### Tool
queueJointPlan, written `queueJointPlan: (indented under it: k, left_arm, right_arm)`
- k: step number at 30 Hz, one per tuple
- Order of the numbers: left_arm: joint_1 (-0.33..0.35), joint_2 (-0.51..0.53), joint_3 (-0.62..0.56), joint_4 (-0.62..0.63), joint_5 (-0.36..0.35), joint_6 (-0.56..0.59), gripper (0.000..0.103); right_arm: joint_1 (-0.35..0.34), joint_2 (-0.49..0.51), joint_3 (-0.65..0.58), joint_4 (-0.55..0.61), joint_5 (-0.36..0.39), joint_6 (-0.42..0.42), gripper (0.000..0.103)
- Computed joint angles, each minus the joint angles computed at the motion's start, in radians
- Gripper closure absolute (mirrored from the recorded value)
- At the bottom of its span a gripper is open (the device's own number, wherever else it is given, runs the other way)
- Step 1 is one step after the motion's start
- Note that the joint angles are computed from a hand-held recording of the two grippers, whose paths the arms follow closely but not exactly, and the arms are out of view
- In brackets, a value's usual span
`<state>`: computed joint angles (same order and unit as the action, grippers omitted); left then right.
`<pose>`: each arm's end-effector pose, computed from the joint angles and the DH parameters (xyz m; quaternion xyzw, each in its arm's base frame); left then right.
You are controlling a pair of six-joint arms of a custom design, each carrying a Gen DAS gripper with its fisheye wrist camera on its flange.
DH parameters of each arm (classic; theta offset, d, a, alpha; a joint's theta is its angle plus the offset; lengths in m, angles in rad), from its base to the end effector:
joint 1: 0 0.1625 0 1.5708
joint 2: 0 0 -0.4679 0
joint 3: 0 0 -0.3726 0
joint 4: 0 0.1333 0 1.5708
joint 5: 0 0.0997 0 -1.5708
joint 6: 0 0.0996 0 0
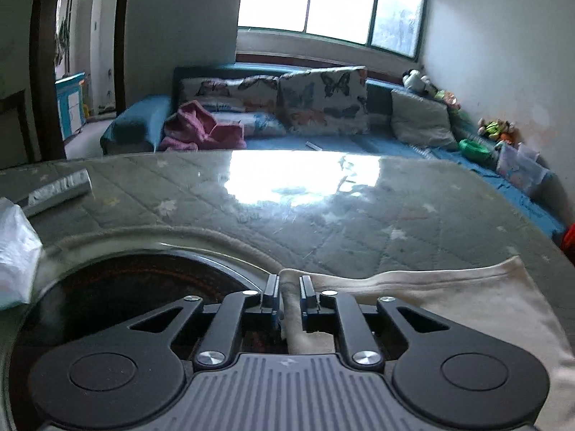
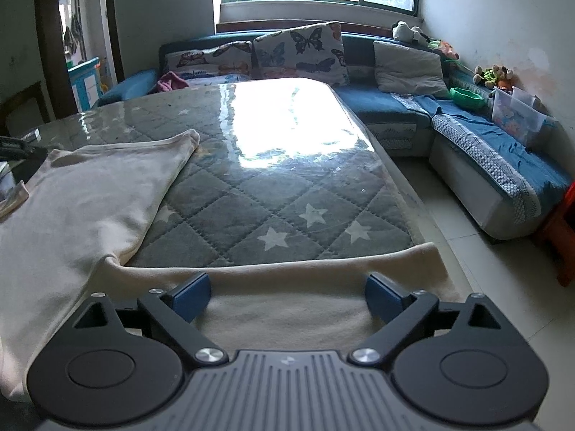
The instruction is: Fold clothes
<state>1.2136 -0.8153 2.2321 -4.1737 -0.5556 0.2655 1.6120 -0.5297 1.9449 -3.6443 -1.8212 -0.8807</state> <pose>0.0419 -0.5110 0.2076 -0.0366 0.7731 -0.5064 0.3803 0.1332 -0.5944 0.0155 0.3815 -0.8589 0.2447 0.2386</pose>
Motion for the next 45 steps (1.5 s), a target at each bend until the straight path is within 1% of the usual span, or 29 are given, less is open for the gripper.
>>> queueJointPlan:
  k: [2, 3, 5, 9, 13, 14, 17, 20, 25, 26, 28, 29, 30, 31, 32, 33, 34, 35, 40, 43, 45]
  left_arm:
    - [-0.034, -0.006, 0.049, -0.035, 0.011, -0.006, 0.074]
    - [-0.052, -0.008, 0.074, -0.053, 0.017, -0.008, 0.074]
    - [-0.092, -0.001, 0.125, -0.083, 0.038, -0.01, 0.074]
    - [-0.171, 0.04, 0.233, -0.144, 0.084, -0.055, 0.074]
    - [-0.233, 0.116, 0.294, -0.206, 0.15, -0.075, 0.074]
    - [-0.242, 0.13, 0.301, -0.201, 0.167, -0.085, 0.074]
    - [-0.245, 0.152, 0.301, -0.211, 0.18, -0.075, 0.074]
    - [-0.226, 0.143, 0.277, -0.179, 0.161, -0.057, 0.073]
    - [-0.193, 0.148, 0.241, -0.113, 0.16, -0.045, 0.073]
    - [-0.187, 0.153, 0.235, -0.112, 0.166, -0.035, 0.073]
    - [-0.183, 0.171, 0.227, -0.155, 0.17, 0.004, 0.073]
    - [-0.18, 0.169, 0.228, -0.154, 0.165, -0.001, 0.074]
    - [-0.178, 0.165, 0.229, -0.149, 0.16, -0.01, 0.076]
    - [-0.175, 0.16, 0.231, -0.145, 0.155, -0.02, 0.087]
    - [-0.173, 0.158, 0.231, -0.143, 0.156, -0.027, 0.092]
    - [-0.174, 0.159, 0.231, -0.152, 0.161, -0.029, 0.094]
    - [-0.176, 0.164, 0.231, -0.174, 0.166, -0.023, 0.097]
    - [-0.181, 0.17, 0.232, -0.208, 0.172, -0.011, 0.098]
    - [-0.215, 0.175, 0.239, -0.372, 0.216, 0.035, 0.1]
    - [-0.252, 0.167, 0.248, -0.517, 0.256, 0.095, 0.1]
    - [-0.282, 0.153, 0.252, -0.64, 0.289, 0.167, 0.1]
  right_arm:
    - [0.008, -0.004, 0.011, -0.005, 0.006, -0.016, 0.008]
    - [0.012, -0.007, 0.019, -0.009, 0.014, -0.027, 0.007]
    - [0.02, -0.015, 0.037, -0.006, 0.039, -0.046, 0.002]
    - [0.041, -0.023, 0.063, 0.03, 0.092, -0.079, 0.002]
    - [0.068, -0.012, 0.073, 0.073, 0.13, -0.117, 0.002]
    - [0.074, -0.008, 0.076, 0.079, 0.138, -0.124, 0.001]
    - [0.092, 0.006, 0.075, 0.114, 0.155, -0.133, 0.001]
    - [0.109, 0.024, 0.074, 0.142, 0.168, -0.149, 0.001]
    - [0.13, 0.049, 0.077, 0.169, 0.17, -0.183, 0.001]
    - [0.133, 0.054, 0.076, 0.173, 0.168, -0.187, 0.001]
    - [0.139, 0.063, 0.072, 0.179, 0.164, -0.196, 0.001]
    - [0.14, 0.066, 0.072, 0.18, 0.162, -0.2, 0.001]
    - [0.141, 0.068, 0.071, 0.185, 0.161, -0.201, 0.001]
    - [0.142, 0.07, 0.07, 0.189, 0.16, -0.203, 0.001]
    - [0.142, 0.073, 0.069, 0.193, 0.158, -0.205, 0.001]
    - [0.143, 0.077, 0.068, 0.193, 0.153, -0.206, 0.001]
    - [0.143, 0.08, 0.067, 0.191, 0.152, -0.203, 0.0]
    - [0.142, 0.083, 0.066, 0.189, 0.152, -0.201, 0.0]
    - [0.142, 0.092, 0.066, 0.177, 0.148, -0.194, 0.0]
    - [0.145, 0.091, 0.066, 0.179, 0.141, -0.193, 0.0]
    - [0.146, 0.09, 0.066, 0.18, 0.139, -0.195, 0.0]
